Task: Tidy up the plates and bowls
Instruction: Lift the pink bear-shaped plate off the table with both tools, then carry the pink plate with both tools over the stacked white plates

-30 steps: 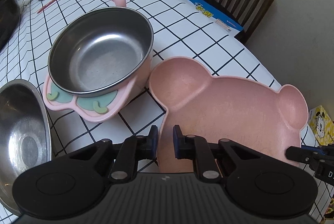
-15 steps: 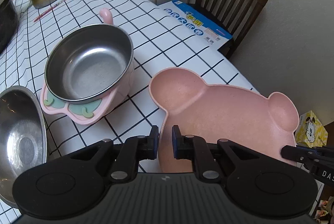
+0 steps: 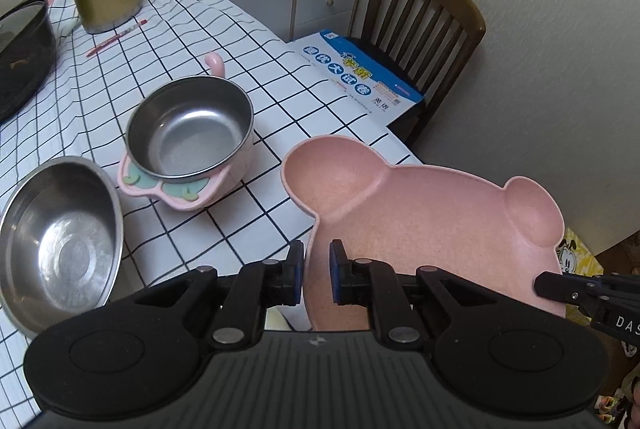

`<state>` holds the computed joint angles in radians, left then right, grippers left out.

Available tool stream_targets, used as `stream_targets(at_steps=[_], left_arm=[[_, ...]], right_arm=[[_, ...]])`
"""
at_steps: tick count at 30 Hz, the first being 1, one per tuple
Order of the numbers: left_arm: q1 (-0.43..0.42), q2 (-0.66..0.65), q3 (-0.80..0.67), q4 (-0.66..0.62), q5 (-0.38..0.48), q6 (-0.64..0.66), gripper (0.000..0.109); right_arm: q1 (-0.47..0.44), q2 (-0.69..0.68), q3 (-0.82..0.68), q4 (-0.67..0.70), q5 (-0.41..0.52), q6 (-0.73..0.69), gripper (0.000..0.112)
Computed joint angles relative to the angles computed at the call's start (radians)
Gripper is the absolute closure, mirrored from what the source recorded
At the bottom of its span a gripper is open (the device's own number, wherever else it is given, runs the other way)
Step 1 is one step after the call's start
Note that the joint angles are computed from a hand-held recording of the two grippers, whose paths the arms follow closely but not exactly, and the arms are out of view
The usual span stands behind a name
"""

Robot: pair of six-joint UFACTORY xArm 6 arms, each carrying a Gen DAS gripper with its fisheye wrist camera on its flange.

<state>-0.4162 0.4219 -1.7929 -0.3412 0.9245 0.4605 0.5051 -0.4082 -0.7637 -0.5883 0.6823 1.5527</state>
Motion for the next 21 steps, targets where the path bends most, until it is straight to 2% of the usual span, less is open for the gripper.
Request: stream_targets(at_steps=[9, 13, 21], left_arm=[[0.07, -0.226, 0.223, -0.061, -0.015, 0.037, 0.096], [0.128, -0.319, 0.303, -0.096, 0.001, 0.073, 0.096], [0.266, -0.487, 0.457, -0.134, 0.022, 0.121, 0.096]], right_arm=[[0.105, -0.027, -0.055, -0.039, 0.082, 0.028, 0.103], [0.164, -0.014, -0.091, -0.06, 0.11, 0.044, 0.103], [0.27, 0.066, -0.186, -0.064, 0.106, 0.046, 0.103]])
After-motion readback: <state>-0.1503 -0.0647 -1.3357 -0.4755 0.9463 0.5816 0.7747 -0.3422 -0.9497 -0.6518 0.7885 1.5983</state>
